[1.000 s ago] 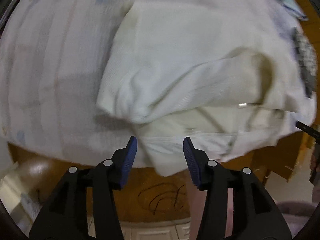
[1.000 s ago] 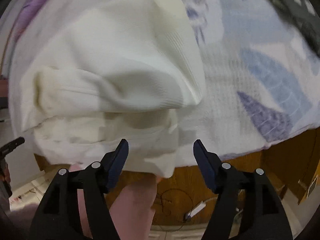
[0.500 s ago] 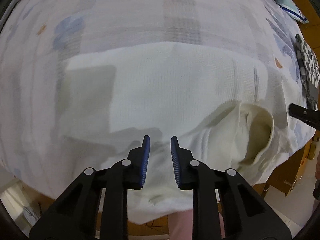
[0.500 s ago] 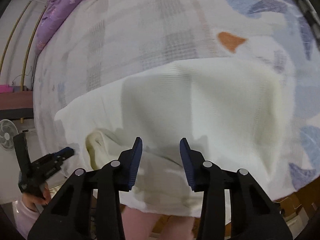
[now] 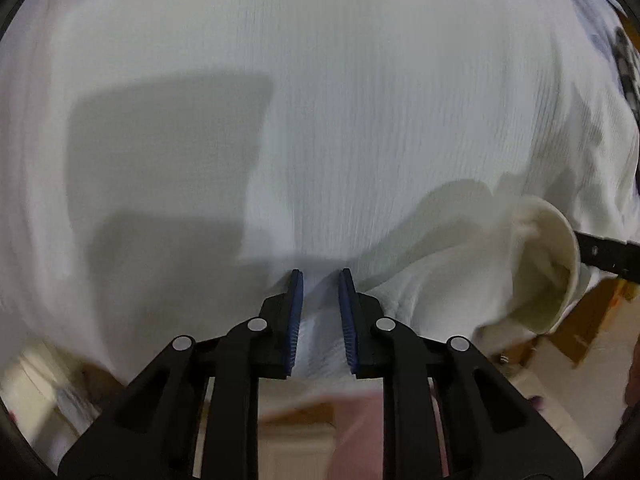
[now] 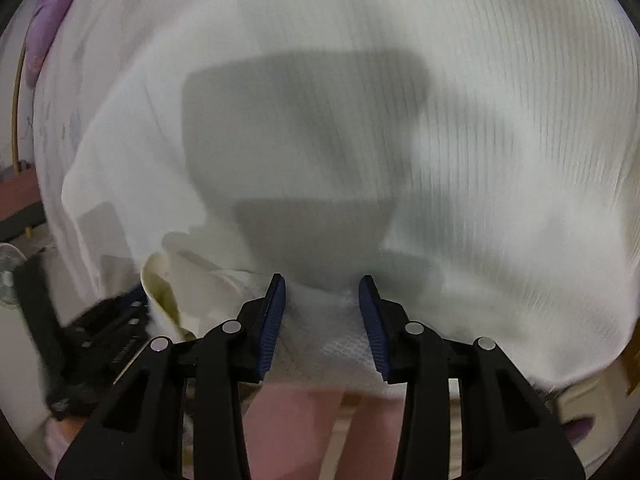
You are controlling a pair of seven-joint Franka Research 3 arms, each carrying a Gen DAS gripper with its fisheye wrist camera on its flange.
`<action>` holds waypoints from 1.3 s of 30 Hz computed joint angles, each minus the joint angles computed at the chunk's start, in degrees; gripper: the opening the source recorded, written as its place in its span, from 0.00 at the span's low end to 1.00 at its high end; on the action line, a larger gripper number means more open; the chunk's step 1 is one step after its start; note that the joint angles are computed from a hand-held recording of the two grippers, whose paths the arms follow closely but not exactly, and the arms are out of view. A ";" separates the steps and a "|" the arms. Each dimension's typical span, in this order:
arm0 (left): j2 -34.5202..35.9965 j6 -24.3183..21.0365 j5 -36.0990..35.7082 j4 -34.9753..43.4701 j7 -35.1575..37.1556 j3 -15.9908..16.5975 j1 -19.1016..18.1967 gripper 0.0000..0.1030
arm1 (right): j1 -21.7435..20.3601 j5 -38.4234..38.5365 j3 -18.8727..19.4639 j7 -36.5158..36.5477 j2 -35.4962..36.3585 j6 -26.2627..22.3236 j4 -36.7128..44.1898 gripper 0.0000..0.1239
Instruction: Fold large clothes
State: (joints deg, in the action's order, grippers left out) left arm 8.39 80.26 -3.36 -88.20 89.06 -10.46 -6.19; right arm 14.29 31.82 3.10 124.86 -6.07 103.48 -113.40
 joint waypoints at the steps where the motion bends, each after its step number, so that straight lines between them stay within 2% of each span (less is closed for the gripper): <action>1: -2.30 0.32 -1.32 -3.02 -0.75 0.32 0.51 0.17 | 0.47 -0.78 0.48 -0.66 -1.61 -0.78 -1.54 0.27; 4: -9.24 2.81 -3.60 -11.27 0.15 1.19 1.24 0.17 | 1.61 -1.36 1.39 -1.99 -5.85 -1.60 -5.94 0.27; 7: -12.06 2.56 -4.06 -15.18 -0.62 1.95 1.27 0.17 | 2.58 -0.99 2.08 -1.03 -10.19 -3.04 -11.27 0.28; 10: -12.46 1.12 -5.39 -15.30 -0.79 3.18 1.98 0.18 | 2.50 1.56 1.77 1.47 -13.82 -2.36 -15.01 0.32; 12: -12.72 2.06 -6.43 -14.25 -2.00 4.05 2.89 0.19 | 1.68 1.83 1.58 4.29 -17.02 -1.06 -17.04 0.41; 13: -12.87 2.88 -6.43 -13.77 -2.28 4.45 3.39 0.24 | 0.92 1.84 1.55 6.38 -19.11 0.42 -18.34 0.52; 14: -12.78 4.04 -6.25 -12.92 -2.98 4.87 3.99 0.41 | 0.11 2.25 1.55 8.43 -21.47 2.93 -20.14 0.55; 16: -12.58 6.58 -5.52 -11.92 -4.95 5.50 5.12 0.57 | -1.03 3.08 1.50 11.46 -24.13 7.25 -22.83 0.56; 20: -9.90 10.61 -5.44 -10.80 -12.54 6.98 8.03 0.59 | -3.04 3.53 2.14 19.15 -26.44 15.63 -27.95 0.56; 22: -10.17 14.58 -6.44 -13.30 -15.85 7.52 9.40 0.63 | -2.57 4.96 2.30 21.83 -26.71 19.30 -30.30 0.57; 23: -10.02 15.38 -7.17 -14.01 -17.18 7.59 9.82 0.60 | -2.57 4.81 2.98 24.22 -26.60 20.93 -31.05 0.52; 24: -9.82 16.15 -10.22 -14.87 -18.62 7.91 10.40 0.52 | -2.65 3.75 3.33 26.60 -26.79 20.94 -31.28 0.44; 25: -10.54 17.48 -13.12 -16.02 -18.35 8.04 10.78 0.26 | -2.68 2.79 4.01 29.71 -27.64 20.88 -31.67 0.31; 28: -12.16 17.10 -9.98 -15.49 -16.51 6.95 10.07 0.12 | -0.96 2.52 4.96 32.87 -31.72 25.74 -33.66 0.04; 32: -14.87 14.66 -10.95 -15.38 -18.12 6.76 9.07 0.09 | -0.12 -0.29 4.76 35.73 -34.42 23.81 -32.80 0.03; 35: -16.18 11.36 -10.20 -14.58 -17.29 7.61 9.08 0.09 | 0.23 -3.74 2.08 36.07 -37.81 16.85 -32.08 0.03; 37: -18.31 10.10 -8.38 -16.61 -16.37 7.38 8.70 0.09 | -1.22 -3.43 1.73 33.93 -37.10 15.51 -31.41 0.03; 39: -17.34 9.57 -5.72 -16.22 -14.26 7.05 8.07 0.13 | -1.70 -3.50 1.51 33.14 -37.16 13.70 -32.09 0.03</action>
State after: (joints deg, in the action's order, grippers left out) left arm -8.96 89.82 -9.08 -104.42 74.81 -3.41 1.87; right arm 12.59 28.32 4.60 158.00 -43.24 117.18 -145.48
